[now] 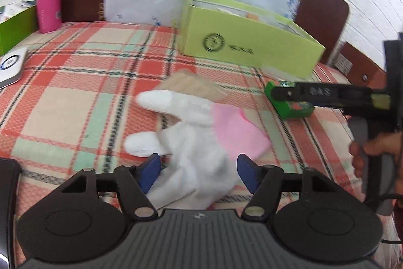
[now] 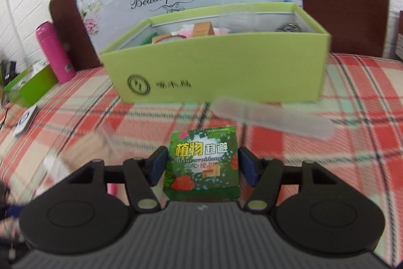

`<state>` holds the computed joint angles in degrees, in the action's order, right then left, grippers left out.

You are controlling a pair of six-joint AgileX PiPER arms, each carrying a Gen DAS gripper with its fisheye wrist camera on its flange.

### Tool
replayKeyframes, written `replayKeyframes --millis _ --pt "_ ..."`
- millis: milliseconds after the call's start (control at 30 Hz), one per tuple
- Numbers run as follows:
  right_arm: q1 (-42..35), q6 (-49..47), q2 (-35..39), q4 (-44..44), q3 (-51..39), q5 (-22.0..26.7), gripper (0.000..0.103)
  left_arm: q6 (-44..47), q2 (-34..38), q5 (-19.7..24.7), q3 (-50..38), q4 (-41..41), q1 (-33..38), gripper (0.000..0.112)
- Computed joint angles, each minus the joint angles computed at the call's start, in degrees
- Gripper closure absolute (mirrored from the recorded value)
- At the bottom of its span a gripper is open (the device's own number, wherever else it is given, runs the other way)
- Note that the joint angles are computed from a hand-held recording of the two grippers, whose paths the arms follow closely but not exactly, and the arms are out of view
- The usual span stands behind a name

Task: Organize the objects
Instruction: 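Grasp the white-pink glove with the left tool while the right tool grasps the green soap box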

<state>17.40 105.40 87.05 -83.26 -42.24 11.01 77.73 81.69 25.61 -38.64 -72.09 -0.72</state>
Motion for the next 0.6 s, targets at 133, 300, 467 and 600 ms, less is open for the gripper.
replayKeyframes --millis 133,300,467,600 --pt "2.63 -11.40 -12.59 10.45 11.41 1.98 0.042 -6.82 -0.60 2.01 -1.00 6.12 -3.18 0.088" --pt "10.79 -16.34 -26.79 20.67 20.65 13.07 0.041 -5.97 -2.26 2.84 0.88 3.61 -10.89 0.064" --pt "17.84 -11.26 -32.58 20.31 24.57 20.43 0.031 -18.38 -3.56 -7.33 0.53 14.93 -19.63 0.043" --pt "19.25 -9.77 -32.96 18.94 25.02 20.12 0.031 -26.47 -2.01 -7.08 -1.50 20.84 -19.81 0.051"
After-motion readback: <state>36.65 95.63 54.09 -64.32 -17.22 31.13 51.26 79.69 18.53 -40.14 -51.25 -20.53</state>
